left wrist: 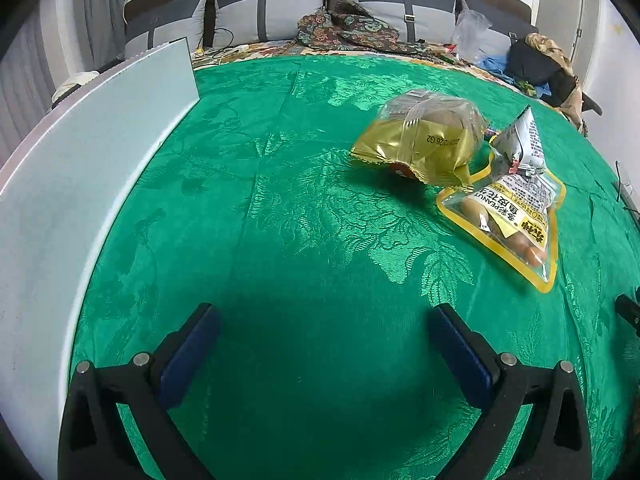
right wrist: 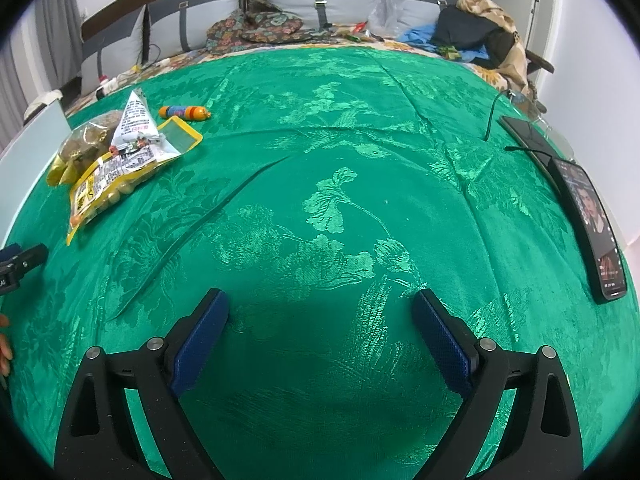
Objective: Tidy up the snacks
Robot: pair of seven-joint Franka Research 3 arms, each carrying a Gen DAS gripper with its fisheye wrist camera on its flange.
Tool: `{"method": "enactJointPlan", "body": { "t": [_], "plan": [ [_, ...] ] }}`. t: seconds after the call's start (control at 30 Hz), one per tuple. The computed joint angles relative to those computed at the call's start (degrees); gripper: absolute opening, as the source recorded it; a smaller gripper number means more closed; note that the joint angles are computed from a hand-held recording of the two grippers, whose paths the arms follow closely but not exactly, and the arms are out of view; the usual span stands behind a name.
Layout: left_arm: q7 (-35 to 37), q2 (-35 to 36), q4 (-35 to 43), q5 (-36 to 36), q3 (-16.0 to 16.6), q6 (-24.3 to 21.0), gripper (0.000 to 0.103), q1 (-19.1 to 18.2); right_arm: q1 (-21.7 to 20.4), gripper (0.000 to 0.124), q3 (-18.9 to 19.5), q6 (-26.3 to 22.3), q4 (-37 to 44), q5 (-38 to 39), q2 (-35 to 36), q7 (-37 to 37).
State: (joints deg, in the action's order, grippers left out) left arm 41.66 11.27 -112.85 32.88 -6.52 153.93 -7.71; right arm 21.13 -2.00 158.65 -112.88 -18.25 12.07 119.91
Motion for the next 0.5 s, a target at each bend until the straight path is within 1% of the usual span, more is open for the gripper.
{"method": "enactJointPlan", "body": {
  "t": [0.27,0.3,0.4,0.5],
  "plan": [
    [0.1,0.0,0.0,0.0,0.0,0.0,0.103,0.0,0.1,0.096,0.0,0.0,0.0,-0.1,0.0,0.1],
    [1.4,0.1,0.0,-0.5,-0.2,0.2,0.103,0.3,0.1,0.096,0.0,0.0,-0.1,-0.1,-0.1,0.1],
    [10.3,0.3,-0.5,-5.2,-1.5,2.9,0.103,2.3,0.0,0.096,0.0,0.0,-0.1,0.0,-0.1,0.0],
    [10.9,0.2,-0.6,-5.8,-0.9,3.1,0.103,1.9,0.0,0.096,0.0,0.0,-0.1,-0.1,-0.1,0.0]
  ]
}}
